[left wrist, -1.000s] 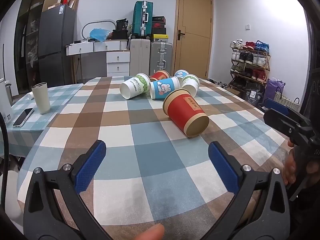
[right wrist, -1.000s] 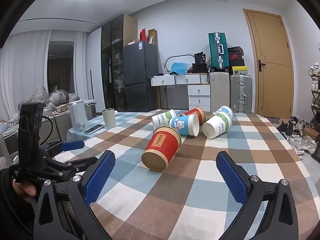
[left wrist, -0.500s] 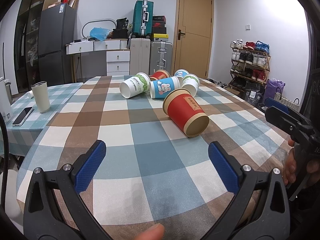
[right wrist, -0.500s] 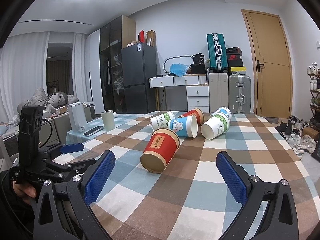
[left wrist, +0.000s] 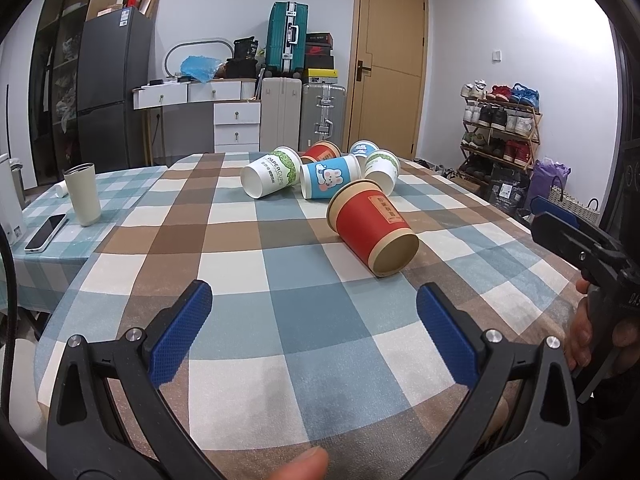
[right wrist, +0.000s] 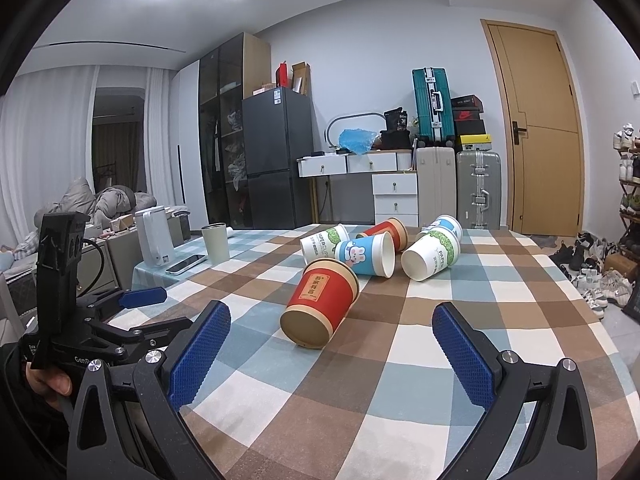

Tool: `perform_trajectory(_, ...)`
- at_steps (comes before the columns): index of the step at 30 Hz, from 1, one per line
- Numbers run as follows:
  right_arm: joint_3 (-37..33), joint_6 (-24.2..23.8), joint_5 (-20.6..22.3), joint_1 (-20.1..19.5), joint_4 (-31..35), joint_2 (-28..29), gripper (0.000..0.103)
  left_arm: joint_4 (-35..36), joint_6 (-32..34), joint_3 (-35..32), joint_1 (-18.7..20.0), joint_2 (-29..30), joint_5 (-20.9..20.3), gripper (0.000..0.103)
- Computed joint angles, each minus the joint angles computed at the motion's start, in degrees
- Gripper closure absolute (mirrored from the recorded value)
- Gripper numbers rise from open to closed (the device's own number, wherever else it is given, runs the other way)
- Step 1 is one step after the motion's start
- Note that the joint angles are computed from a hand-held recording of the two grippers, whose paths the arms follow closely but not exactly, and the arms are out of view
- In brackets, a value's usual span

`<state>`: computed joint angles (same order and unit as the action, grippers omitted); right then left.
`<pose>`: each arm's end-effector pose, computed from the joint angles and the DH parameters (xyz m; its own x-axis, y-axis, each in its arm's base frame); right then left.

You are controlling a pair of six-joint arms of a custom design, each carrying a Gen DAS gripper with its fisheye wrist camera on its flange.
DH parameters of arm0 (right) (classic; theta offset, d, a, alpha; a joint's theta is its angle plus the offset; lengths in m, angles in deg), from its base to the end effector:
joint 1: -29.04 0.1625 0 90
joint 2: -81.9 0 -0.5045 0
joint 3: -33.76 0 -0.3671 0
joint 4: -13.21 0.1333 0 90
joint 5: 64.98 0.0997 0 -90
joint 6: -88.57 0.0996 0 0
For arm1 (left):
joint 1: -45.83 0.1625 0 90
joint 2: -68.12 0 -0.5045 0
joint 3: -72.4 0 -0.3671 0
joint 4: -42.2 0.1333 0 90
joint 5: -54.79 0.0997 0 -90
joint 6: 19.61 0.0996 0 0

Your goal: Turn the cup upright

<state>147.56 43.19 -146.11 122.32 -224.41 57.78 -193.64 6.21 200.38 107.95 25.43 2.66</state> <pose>0.1827 -0.5893 0.0338 -0.6660 -0.5085 0.5457 -0.7181 0.2391 -0.6535 -0.0706 -0.5492 0.1869 -0.7530 0.0962 -0.6510 0.6197 0.4362 -0.6524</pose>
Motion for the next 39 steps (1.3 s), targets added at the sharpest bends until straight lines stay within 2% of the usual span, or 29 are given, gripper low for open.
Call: perform_trajectory(39, 0.2, 0.1, 0.4, -0.4, -0.3, 0.0, 0.0, 0.3, 0.1, -0.1, 0.0, -0.1, 0.1, 0.001)
